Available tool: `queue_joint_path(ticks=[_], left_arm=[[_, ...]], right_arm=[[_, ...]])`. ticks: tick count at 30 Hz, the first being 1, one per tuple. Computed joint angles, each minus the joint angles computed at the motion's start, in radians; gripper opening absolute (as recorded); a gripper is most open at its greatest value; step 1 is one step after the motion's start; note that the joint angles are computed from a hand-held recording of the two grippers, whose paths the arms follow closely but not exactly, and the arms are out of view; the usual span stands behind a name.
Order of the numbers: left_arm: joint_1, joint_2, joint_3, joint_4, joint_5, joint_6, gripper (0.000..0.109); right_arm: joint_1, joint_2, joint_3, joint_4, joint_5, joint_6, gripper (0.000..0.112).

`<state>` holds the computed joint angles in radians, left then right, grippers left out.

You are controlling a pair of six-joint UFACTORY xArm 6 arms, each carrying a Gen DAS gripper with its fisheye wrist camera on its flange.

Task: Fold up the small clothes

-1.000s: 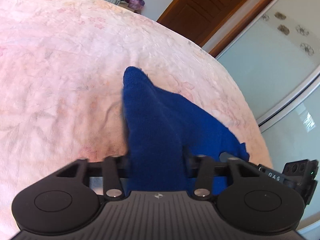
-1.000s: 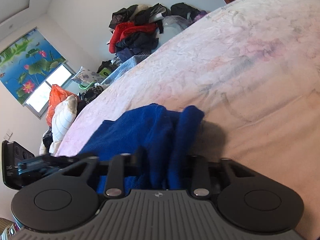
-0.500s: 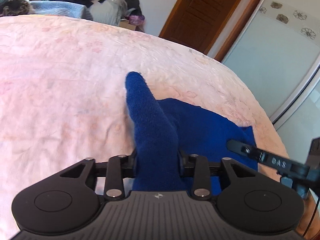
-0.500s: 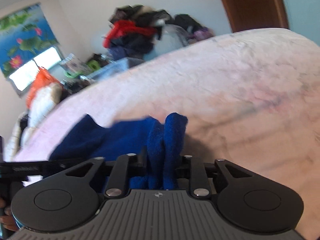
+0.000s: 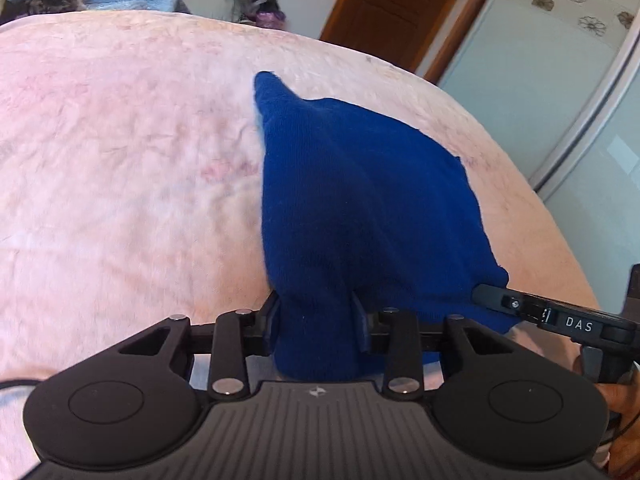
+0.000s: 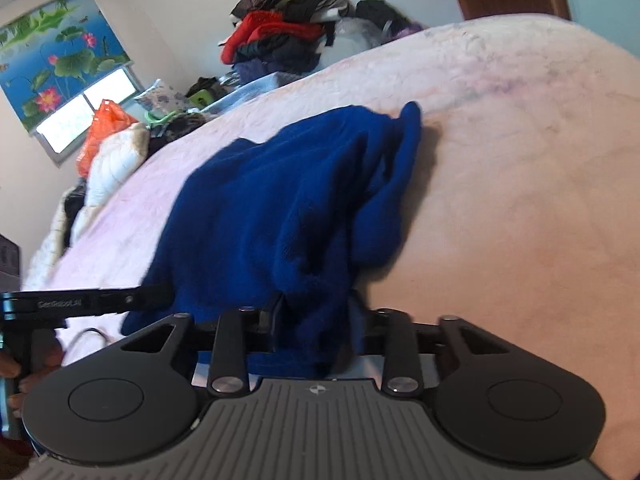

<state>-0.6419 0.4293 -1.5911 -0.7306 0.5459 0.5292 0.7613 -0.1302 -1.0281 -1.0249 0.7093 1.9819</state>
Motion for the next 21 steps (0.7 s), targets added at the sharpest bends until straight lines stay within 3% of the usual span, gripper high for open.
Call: queue_joint_path(ticks=[1, 2, 3, 4, 6, 7, 10, 13, 15, 21], left_arm=[[-0.011, -0.022, 0.031, 0.017, -0.039, -0.002, 0.036], [-0.026, -0.046, 0.068, 0.048, -0.099, -0.008, 0.036], [-0.042, -0.07, 0.11, 0.09, -0.165, -0.026, 0.039], [-0.054, -0.092, 0.146, 0.139, -0.212, -0.052, 0.041], [-0.064, -0.114, 0.18, 0.188, -0.238, -0.078, 0.063], [-0.066, -0.122, 0.191, 0.199, -0.239, -0.099, 0.067], [-0.067, -0.142, 0.219, 0.241, -0.231, -0.159, 0.068], [-0.071, -0.174, 0.281, 0.389, -0.289, -0.29, 0.068], [-0.067, -0.192, 0.318, 0.534, -0.322, -0.405, 0.077], [-0.052, -0.228, 0.386, 0.846, -0.349, -0.676, 0.082]], right_arm=[[0.029, 0.014, -0.035, 0.016, 0.083, -0.007, 0.032], [0.071, 0.037, -0.085, 0.011, 0.185, -0.016, 0.042], [0.113, 0.063, -0.134, -0.008, 0.277, -0.026, 0.043], [0.143, 0.082, -0.165, -0.033, 0.327, -0.029, 0.047], [0.162, 0.089, -0.17, -0.07, 0.314, -0.014, 0.069], [0.161, 0.096, -0.173, -0.06, 0.295, -0.022, 0.073], [0.161, 0.139, -0.221, 0.05, 0.336, -0.099, 0.078], [0.193, 0.16, -0.267, 0.07, 0.407, -0.117, 0.081], [0.219, 0.168, -0.292, 0.056, 0.45, -0.102, 0.102], [0.26, 0.217, -0.364, 0.074, 0.5, -0.148, 0.103]])
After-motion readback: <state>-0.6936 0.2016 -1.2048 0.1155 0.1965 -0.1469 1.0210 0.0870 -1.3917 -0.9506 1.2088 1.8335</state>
